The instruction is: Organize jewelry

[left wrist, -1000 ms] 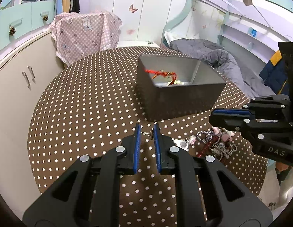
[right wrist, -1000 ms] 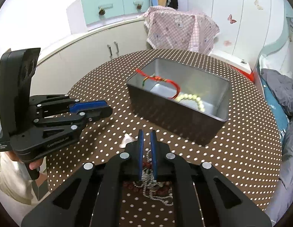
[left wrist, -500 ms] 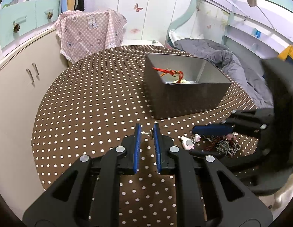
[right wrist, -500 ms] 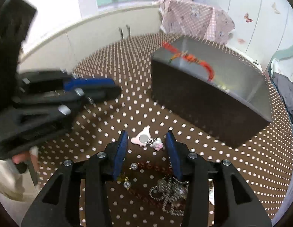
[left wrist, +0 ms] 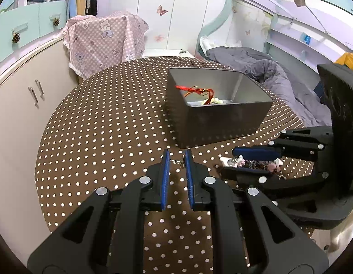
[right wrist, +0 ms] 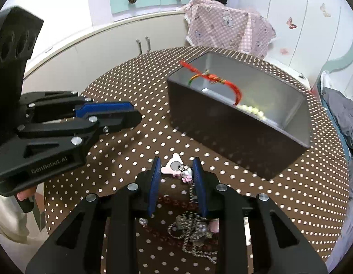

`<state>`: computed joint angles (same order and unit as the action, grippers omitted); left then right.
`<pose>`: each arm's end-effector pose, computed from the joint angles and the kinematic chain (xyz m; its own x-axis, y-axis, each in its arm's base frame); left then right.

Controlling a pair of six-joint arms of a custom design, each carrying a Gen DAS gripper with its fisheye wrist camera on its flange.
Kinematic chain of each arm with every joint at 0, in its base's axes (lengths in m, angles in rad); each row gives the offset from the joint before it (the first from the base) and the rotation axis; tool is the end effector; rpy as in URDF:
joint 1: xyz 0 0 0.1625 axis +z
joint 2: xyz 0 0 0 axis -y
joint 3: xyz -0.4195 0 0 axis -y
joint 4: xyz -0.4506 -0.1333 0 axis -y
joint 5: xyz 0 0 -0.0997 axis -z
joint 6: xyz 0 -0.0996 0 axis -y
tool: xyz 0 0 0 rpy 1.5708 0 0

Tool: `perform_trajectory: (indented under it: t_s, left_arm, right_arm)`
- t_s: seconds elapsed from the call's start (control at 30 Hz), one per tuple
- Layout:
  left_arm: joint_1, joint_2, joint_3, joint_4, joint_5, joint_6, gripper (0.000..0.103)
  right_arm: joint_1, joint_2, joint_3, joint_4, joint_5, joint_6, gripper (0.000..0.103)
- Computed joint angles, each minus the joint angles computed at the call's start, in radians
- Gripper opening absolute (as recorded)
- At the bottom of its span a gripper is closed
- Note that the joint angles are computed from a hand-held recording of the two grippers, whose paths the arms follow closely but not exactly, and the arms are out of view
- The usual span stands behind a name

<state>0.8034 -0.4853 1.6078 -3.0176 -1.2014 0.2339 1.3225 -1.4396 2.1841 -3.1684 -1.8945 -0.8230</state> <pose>-0.3575 -0.6145 -0.1042 -0.5781 0.7074 -0.4068 0.8142 0.5328 -0.2307 -0.0300 -0.5319 0.2861 -0.7034 -0.1510 0.6946 -0.5207 0.7746 -0.3589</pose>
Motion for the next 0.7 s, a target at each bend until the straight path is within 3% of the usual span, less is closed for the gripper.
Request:
perform_trajectory:
  t_s: [0.7]
  left_arm:
    - [-0.036,0.051,-0.097,-0.028,-0.066,0.078,0.014]
  right_arm:
    - [-0.023,-0.057,-0.042,-0.088,0.063,0.031,0.026]
